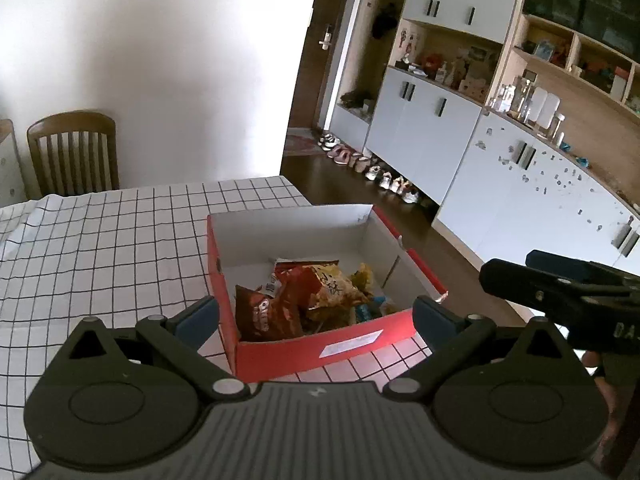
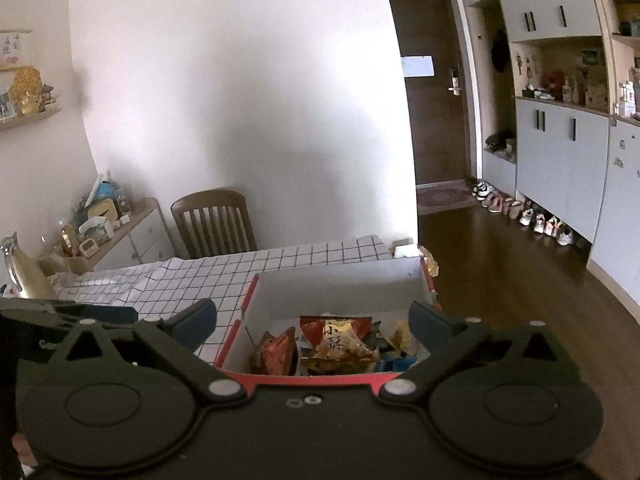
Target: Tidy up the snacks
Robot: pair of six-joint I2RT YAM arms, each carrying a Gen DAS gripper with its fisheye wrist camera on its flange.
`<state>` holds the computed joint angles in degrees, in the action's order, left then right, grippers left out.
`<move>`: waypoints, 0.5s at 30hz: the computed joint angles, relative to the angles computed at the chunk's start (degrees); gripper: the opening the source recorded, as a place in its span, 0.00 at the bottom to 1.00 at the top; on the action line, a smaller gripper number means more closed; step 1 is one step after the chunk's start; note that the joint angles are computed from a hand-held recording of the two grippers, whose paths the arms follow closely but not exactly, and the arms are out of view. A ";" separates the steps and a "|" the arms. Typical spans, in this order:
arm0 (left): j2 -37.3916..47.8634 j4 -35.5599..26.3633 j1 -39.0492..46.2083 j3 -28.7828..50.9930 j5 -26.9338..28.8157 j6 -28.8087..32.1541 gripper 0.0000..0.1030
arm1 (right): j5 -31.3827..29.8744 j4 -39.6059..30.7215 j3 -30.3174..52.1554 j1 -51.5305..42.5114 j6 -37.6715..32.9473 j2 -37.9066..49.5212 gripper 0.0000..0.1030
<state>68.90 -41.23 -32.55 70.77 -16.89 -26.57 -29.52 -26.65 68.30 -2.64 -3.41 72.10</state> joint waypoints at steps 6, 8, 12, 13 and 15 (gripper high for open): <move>0.05 -1.44 -1.54 0.37 -1.18 -0.73 1.00 | 1.41 -0.79 -0.82 -0.11 1.35 -1.14 1.00; 0.31 -1.91 -1.56 0.84 -1.13 -1.03 1.00 | 1.48 -1.11 -0.92 -0.19 1.49 -1.40 1.00; 1.01 -3.21 -1.26 2.47 -0.83 -1.42 1.00 | 1.50 -1.64 -1.00 -0.26 1.39 -1.82 1.00; 1.30 -3.88 -1.23 3.13 -0.98 -1.55 1.00 | 1.49 -1.71 -1.00 -0.28 1.41 -1.87 1.00; 1.95 -5.22 -1.11 4.59 -1.36 -1.80 1.00 | 1.46 -1.55 -1.08 -0.29 1.36 -1.86 1.00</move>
